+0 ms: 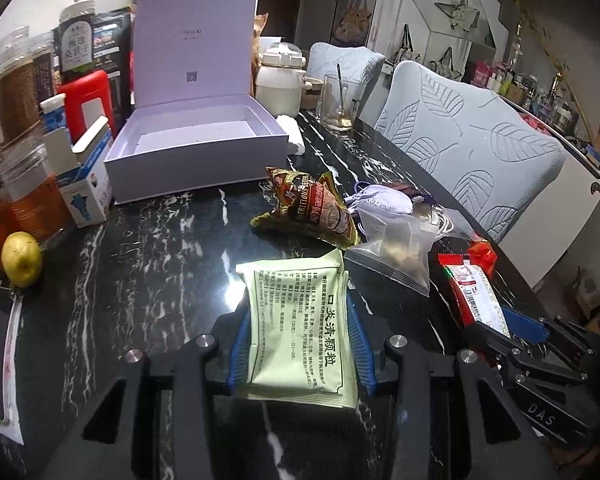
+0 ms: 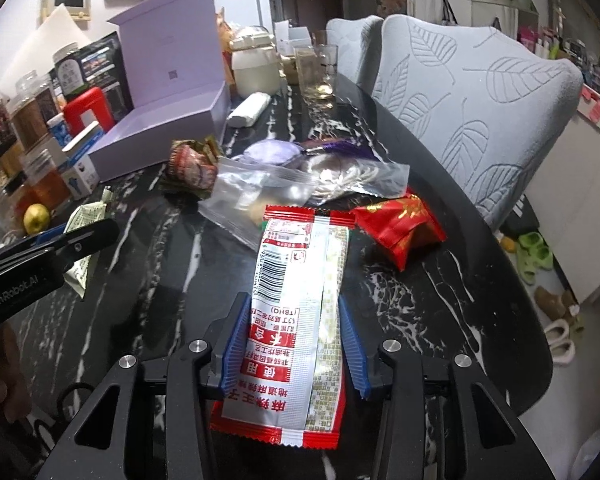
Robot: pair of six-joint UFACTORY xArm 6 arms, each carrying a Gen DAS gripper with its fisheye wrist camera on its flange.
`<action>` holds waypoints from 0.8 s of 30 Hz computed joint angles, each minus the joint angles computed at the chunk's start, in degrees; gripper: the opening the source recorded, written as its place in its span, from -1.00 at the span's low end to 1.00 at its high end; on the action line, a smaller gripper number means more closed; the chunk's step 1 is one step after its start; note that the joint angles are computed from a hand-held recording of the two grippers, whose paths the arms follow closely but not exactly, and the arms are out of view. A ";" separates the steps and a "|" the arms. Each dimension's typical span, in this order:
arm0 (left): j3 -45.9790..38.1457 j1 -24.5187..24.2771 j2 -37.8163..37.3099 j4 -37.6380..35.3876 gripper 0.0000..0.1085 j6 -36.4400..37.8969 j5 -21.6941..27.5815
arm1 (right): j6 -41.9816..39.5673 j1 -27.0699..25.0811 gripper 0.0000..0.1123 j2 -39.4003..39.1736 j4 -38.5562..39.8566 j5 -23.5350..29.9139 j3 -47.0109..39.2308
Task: Organize soft objects
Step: 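Close left tool on green sachet while right tool grasps red-white packet, then lift and carry both held packets toward the open lavender box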
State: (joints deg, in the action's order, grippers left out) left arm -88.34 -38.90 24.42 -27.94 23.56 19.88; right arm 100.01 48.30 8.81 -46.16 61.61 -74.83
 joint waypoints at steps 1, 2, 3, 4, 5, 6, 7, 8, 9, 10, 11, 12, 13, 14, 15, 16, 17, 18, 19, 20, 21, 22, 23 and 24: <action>1.09 0.01 -0.83 -0.07 -0.21 0.00 -0.56 | 0.12 0.31 -0.23 -0.06 -0.40 0.04 -0.06; 2.21 0.00 -1.68 -0.07 -0.21 -0.08 -1.18 | 0.18 0.57 -0.23 -0.08 -0.73 -0.02 -0.14; 3.01 -0.02 -2.26 0.00 -0.21 -0.19 -1.67 | 0.27 0.84 -0.23 -0.14 -1.11 -0.19 -0.15; 4.23 -0.03 -3.17 0.01 -0.21 -0.30 -2.49 | 0.33 1.10 -0.23 -0.22 -1.54 -0.42 -0.17; 5.34 -0.03 -4.00 -0.01 -0.21 -0.44 -3.20 | 0.37 1.33 -0.23 -0.25 -1.89 -0.63 -0.20; 6.20 -0.01 -4.66 -0.13 -0.21 -0.51 -3.73 | 0.38 1.63 -0.23 -0.30 -2.32 -0.89 -0.23; 7.32 0.02 -5.52 -0.28 -0.21 -0.73 -4.41 | 0.38 1.93 -0.23 -0.34 -2.71 -1.08 -0.31; 8.06 0.06 -6.10 0.07 -0.21 -1.42 -4.87 | 0.30 2.18 -0.23 -0.38 -3.03 -1.23 -0.40; 8.85 0.10 -6.70 0.08 -0.21 -1.84 -5.33 | 0.15 2.47 -0.23 -0.38 -3.47 -1.44 -0.55; 9.73 0.13 -7.43 -0.14 -0.21 -1.98 -5.80 | 0.01 2.78 -0.23 -0.36 -3.92 -1.63 -0.73; 10.38 0.16 -7.96 0.17 -0.21 -2.46 -6.20 | -0.05 3.06 -0.23 -0.34 -4.36 -1.84 -0.88; 10.96 0.20 -8.47 0.48 -0.21 -2.88 -6.61 | -0.10 3.27 -0.23 -0.41 -4.83 -2.17 -0.93; 11.51 0.26 -9.04 0.86 -0.21 -3.40 -7.10 | -0.13 3.47 -0.23 -0.45 -5.37 -2.63 -1.01; 11.84 0.32 -9.46 1.22 -0.21 -3.96 -7.41 | -0.20 3.62 -0.23 -0.46 -5.81 -2.99 -1.17; 12.00 0.37 -9.83 1.12 -0.21 -4.12 -7.57 | -0.26 3.79 -0.23 -0.49 -6.33 -3.33 -1.33; 12.30 0.38 -10.27 0.65 -0.21 -3.87 -7.82 | -0.48 3.91 -0.23 -0.48 -6.84 -3.75 -1.56; 12.60 0.38 -10.74 0.60 -0.21 -3.96 -8.50 | -0.76 3.98 -0.23 -0.46 -7.16 -4.00 -1.81; 12.99 0.39 -11.13 1.07 -0.21 -4.34 -9.09 | -1.06 4.05 -0.23 -0.45 -7.57 -4.27 -2.11; 13.33 0.42 -11.65 1.69 -0.21 -4.82 -9.89 | -1.35 4.10 -0.23 -0.39 -8.08 -4.54 -2.45; 13.27 0.51 -11.79 1.90 -0.21 -4.99 -10.28 | -1.73 4.10 -0.23 -0.36 -8.81 -4.95 -2.85; 13.12 0.64 -12.00 1.96 -0.21 -5.19 -10.70 | -2.12 4.06 -0.23 -0.35 -9.33 -5.30 -3.22; 12.99 0.75 -12.20 1.77 -0.21 -5.13 -10.94 | -2.52 3.92 -0.23 -0.29 -9.73 -5.70 -3.50; 12.83 0.88 -12.36 1.55 -0.21 -5.08 -11.43 | -2.96 3.78 -0.23 -0.19 -10.20 -6.10 -3.95; 12.68 1.01 -12.40 1.61 -0.21 -5.17 -11.74 | -3.47 3.55 -0.23 -0.10 -10.62 -6.60 -4.34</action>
State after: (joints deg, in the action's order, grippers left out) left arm -75.66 -37.90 12.02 -26.33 18.39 8.13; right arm 96.54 51.84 8.71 -56.78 55.01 -79.16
